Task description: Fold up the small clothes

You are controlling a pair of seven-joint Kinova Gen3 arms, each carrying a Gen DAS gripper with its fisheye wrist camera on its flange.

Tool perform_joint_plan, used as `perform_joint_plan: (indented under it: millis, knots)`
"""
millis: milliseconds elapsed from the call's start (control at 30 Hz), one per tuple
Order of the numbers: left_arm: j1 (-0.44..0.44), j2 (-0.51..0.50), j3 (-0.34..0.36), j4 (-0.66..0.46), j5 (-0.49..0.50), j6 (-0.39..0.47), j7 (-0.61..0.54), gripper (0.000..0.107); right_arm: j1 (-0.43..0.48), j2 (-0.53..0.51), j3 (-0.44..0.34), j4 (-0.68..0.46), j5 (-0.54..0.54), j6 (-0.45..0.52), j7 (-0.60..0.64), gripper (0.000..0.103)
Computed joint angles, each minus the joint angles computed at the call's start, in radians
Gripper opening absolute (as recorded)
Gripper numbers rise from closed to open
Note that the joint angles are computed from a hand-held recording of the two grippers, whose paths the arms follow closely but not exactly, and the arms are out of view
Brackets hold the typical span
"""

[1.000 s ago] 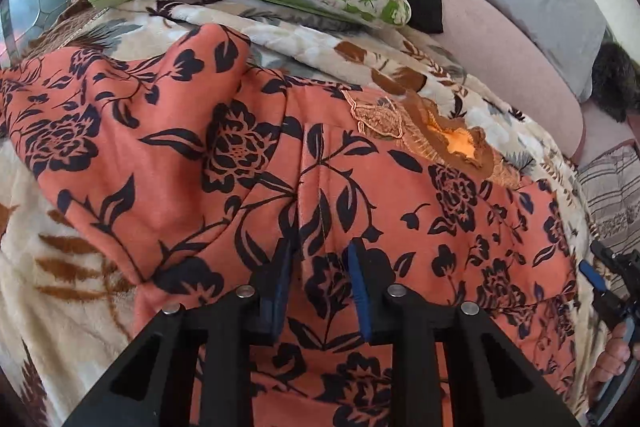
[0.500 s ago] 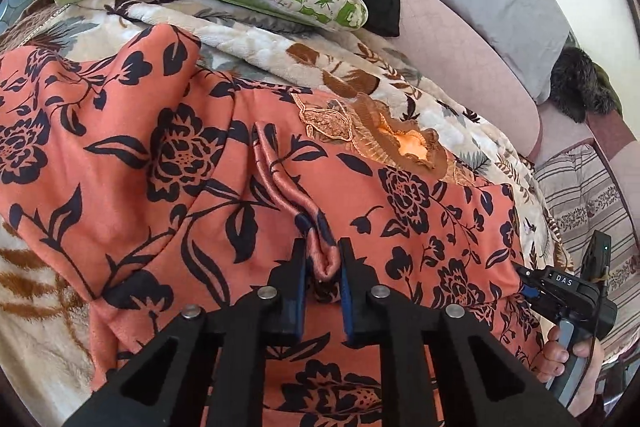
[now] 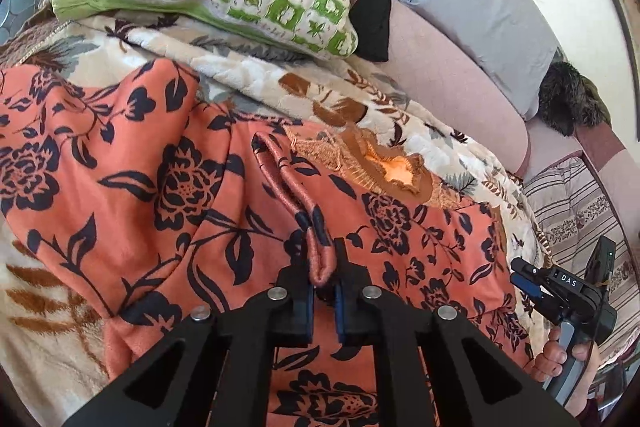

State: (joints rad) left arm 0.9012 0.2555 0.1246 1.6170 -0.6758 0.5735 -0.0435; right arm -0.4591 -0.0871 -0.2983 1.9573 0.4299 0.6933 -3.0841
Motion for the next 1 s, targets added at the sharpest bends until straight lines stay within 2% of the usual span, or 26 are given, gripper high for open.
perform_joint_plan:
  millis: [100, 167, 233, 333, 400, 433, 500, 533, 567, 633, 667, 700, 767, 833, 900, 933, 1000]
  knots:
    - [-0.004, -0.011, 0.006, -0.003, -0.008, 0.016, -0.022, 0.008, 0.106, -0.044, -0.112, 0.011, 0.062, -0.031, -0.024, 0.039]
    - [-0.021, -0.005, 0.019, -0.019, 0.028, 0.052, -0.050, 0.008, 0.198, -0.018, -0.193, -0.002, 0.022, -0.060, 0.041, 0.039]
    - [-0.032, -0.001, 0.022, -0.025, 0.056, 0.076, -0.059, 0.008, 0.250, 0.068, -0.242, -0.037, -0.059, -0.029, 0.122, 0.039]
    - [-0.053, 0.020, 0.035, -0.056, 0.120, 0.135, -0.102, 0.008, 0.203, 0.143, -0.200, -0.091, -0.110, 0.041, 0.230, 0.039]
    - [-0.059, 0.036, 0.037, -0.078, 0.154, 0.175, -0.122, 0.011, 0.152, 0.141, -0.175, -0.113, -0.070, 0.080, 0.237, 0.039]
    - [-0.079, 0.042, 0.064, -0.084, 0.148, 0.190, -0.112, 0.012, 0.152, 0.135, -0.180, -0.110, -0.061, 0.075, 0.220, 0.039]
    - [-0.106, 0.052, 0.123, -0.097, 0.087, 0.246, -0.062, 0.017, 0.177, 0.106, -0.201, -0.074, -0.052, 0.023, 0.161, 0.039]
    - [-0.107, 0.051, 0.138, -0.100, 0.055, 0.266, -0.035, 0.029, 0.167, 0.093, -0.191, -0.059, -0.040, -0.001, 0.130, 0.039]
    - [-0.097, 0.045, 0.135, -0.091, 0.023, 0.271, 0.005, 0.050, 0.164, 0.079, -0.192, -0.048, -0.021, -0.017, 0.110, 0.039]
    - [-0.040, 0.011, 0.073, -0.052, -0.023, 0.243, 0.087, 0.069, 0.186, 0.066, -0.219, -0.037, -0.010, -0.031, 0.115, 0.040]
    - [-0.018, -0.004, 0.052, -0.035, -0.051, 0.238, 0.127, 0.070, 0.183, 0.086, -0.223, -0.054, -0.026, -0.013, 0.142, 0.050]
    - [-0.010, -0.020, 0.049, -0.018, -0.083, 0.234, 0.168, 0.070, 0.161, 0.124, -0.216, -0.070, -0.027, -0.003, 0.162, 0.053]
    - [-0.045, -0.055, 0.098, 0.021, -0.145, 0.246, 0.249, 0.071, 0.091, 0.152, -0.185, -0.107, 0.016, 0.064, 0.174, 0.056]
    - [-0.075, -0.098, 0.137, 0.058, -0.186, 0.285, 0.331, 0.071, 0.072, 0.182, -0.213, -0.151, 0.067, 0.139, 0.181, 0.057]
    - [-0.046, -0.155, 0.103, 0.100, -0.207, 0.331, 0.412, 0.071, 0.066, 0.196, -0.234, -0.165, 0.104, 0.172, 0.166, 0.058]
    - [-0.004, -0.184, 0.058, 0.119, -0.209, 0.368, 0.453, 0.076, 0.058, 0.197, -0.229, -0.166, 0.111, 0.176, 0.161, 0.058]
    - [0.026, -0.240, 0.022, 0.158, -0.214, 0.449, 0.534, 0.079, 0.058, 0.202, -0.238, -0.168, 0.123, 0.182, 0.148, 0.058]
